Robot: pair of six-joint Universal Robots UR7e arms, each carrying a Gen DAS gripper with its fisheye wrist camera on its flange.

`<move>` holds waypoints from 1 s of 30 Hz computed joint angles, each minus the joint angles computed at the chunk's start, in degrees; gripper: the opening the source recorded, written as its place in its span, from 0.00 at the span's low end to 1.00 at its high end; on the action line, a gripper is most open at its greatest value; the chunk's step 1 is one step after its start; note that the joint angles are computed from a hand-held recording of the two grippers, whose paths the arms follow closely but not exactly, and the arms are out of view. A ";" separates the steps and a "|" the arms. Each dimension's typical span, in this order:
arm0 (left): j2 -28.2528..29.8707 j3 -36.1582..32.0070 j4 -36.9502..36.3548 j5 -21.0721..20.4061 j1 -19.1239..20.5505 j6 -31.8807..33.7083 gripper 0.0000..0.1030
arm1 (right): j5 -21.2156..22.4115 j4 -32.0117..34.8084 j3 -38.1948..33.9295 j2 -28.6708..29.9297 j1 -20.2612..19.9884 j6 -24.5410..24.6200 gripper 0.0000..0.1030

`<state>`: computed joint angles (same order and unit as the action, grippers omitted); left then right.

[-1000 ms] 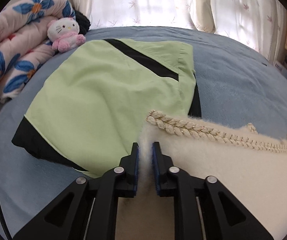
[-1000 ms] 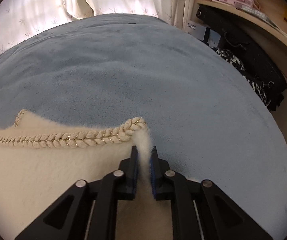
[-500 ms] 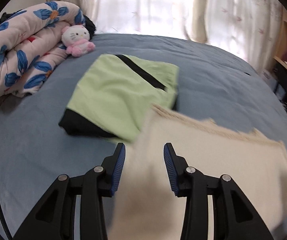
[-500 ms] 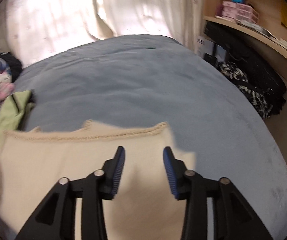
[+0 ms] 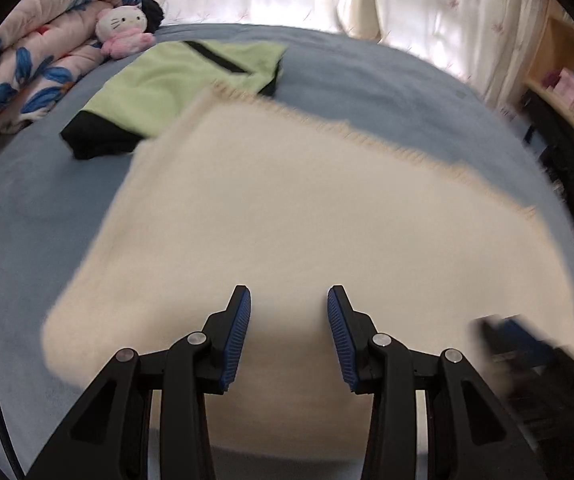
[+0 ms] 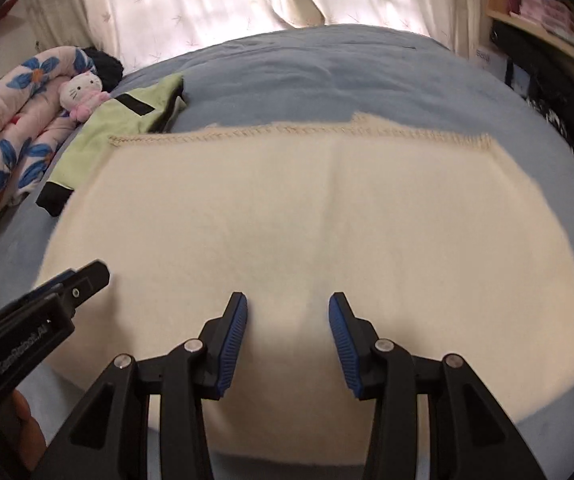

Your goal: Fold large clothes

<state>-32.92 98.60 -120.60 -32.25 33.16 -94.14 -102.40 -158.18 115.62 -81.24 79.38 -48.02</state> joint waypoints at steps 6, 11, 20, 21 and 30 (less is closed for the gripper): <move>-4.69 5.55 10.35 0.05 -0.54 -12.14 0.47 | -3.75 -9.69 -1.23 -0.70 -3.80 -5.22 0.43; -6.14 8.17 14.14 -0.10 -2.38 -13.72 0.45 | -4.73 -10.29 -6.92 -0.89 -10.73 -1.70 0.55; -5.18 5.00 21.49 -1.15 -2.17 -17.12 0.45 | -8.47 -13.18 -6.67 -0.63 -10.32 -3.27 0.54; -5.24 5.04 21.36 -1.24 -2.21 -17.02 0.45 | -8.38 -12.86 -6.94 -0.59 -10.55 -2.90 0.55; -5.37 4.77 21.37 -2.30 -2.44 -17.55 0.46 | -8.44 -11.66 -6.70 -1.01 -11.08 -1.91 0.56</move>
<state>-38.29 103.37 -99.23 -34.55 30.71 -111.69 -110.84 -169.84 108.92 -82.25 68.30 -49.94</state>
